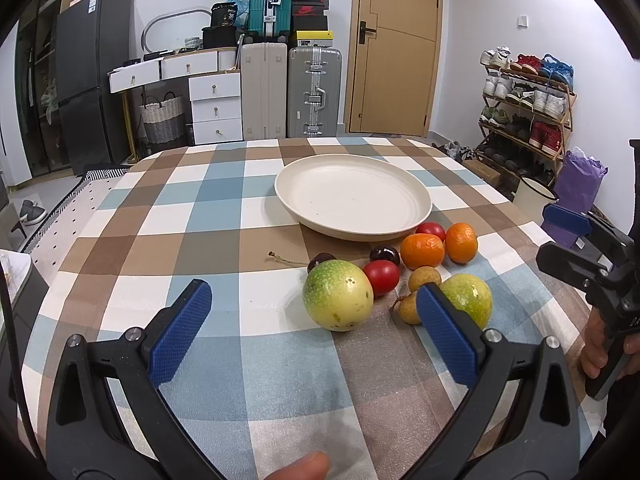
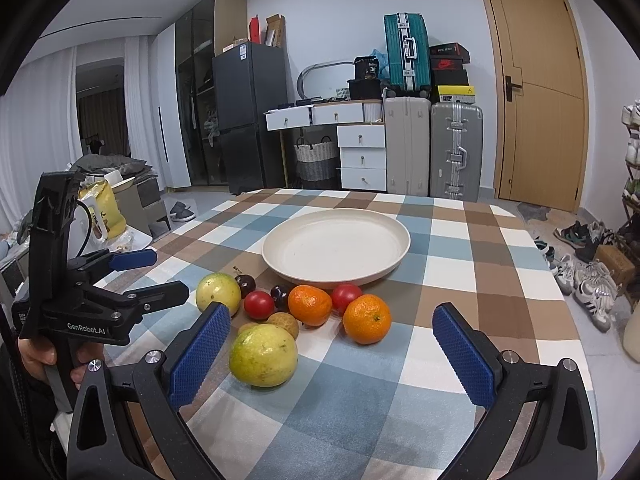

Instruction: Organize fruits

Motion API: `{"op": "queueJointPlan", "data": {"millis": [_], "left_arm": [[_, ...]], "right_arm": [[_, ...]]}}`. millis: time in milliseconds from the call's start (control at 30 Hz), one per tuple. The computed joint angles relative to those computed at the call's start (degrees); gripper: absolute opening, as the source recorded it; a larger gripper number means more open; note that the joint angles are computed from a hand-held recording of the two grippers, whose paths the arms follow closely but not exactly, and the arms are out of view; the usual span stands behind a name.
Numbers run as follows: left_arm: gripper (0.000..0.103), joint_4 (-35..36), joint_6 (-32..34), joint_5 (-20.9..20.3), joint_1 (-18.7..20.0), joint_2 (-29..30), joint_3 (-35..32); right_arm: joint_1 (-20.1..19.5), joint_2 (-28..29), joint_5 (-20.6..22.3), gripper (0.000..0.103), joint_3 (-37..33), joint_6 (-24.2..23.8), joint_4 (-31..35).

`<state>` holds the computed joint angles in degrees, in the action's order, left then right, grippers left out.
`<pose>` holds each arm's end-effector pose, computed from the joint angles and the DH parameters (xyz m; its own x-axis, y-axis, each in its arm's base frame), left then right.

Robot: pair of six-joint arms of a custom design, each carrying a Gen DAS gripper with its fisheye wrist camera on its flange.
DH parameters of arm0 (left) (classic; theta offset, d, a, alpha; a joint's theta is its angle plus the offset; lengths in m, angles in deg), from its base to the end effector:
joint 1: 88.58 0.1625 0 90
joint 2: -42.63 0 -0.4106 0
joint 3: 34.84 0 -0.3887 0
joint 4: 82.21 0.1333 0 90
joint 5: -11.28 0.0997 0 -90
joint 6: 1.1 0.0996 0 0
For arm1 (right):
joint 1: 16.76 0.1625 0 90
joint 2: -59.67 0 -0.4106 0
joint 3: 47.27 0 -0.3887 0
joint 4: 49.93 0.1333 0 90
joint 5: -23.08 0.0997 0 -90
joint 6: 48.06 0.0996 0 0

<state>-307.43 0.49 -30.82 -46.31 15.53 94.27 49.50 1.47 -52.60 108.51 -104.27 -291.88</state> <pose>-0.1600 -0.4255 -0.0319 -0.7342 0.2383 -0.6357 0.6397 0.5564 -0.5303 0.0231 -0.3397 0.1510 -0.7332 -0.3286 0.5954 -0.6740 0.4678 -0.5718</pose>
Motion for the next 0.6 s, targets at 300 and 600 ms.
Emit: {"op": "queueJointPlan", "data": {"millis": [300,600], "left_arm": [[0.102,-0.1,0.2,0.1,-0.1,0.1,-0.1],[0.102,1.1,0.1,0.2,-0.3,-0.6,-0.2]], "right_arm": [[0.4,-1.0,-1.1,0.103,-0.3,1.5,1.2],[1.4,-1.3,-3.1,0.103,-1.1,2.1,3.0]]}}
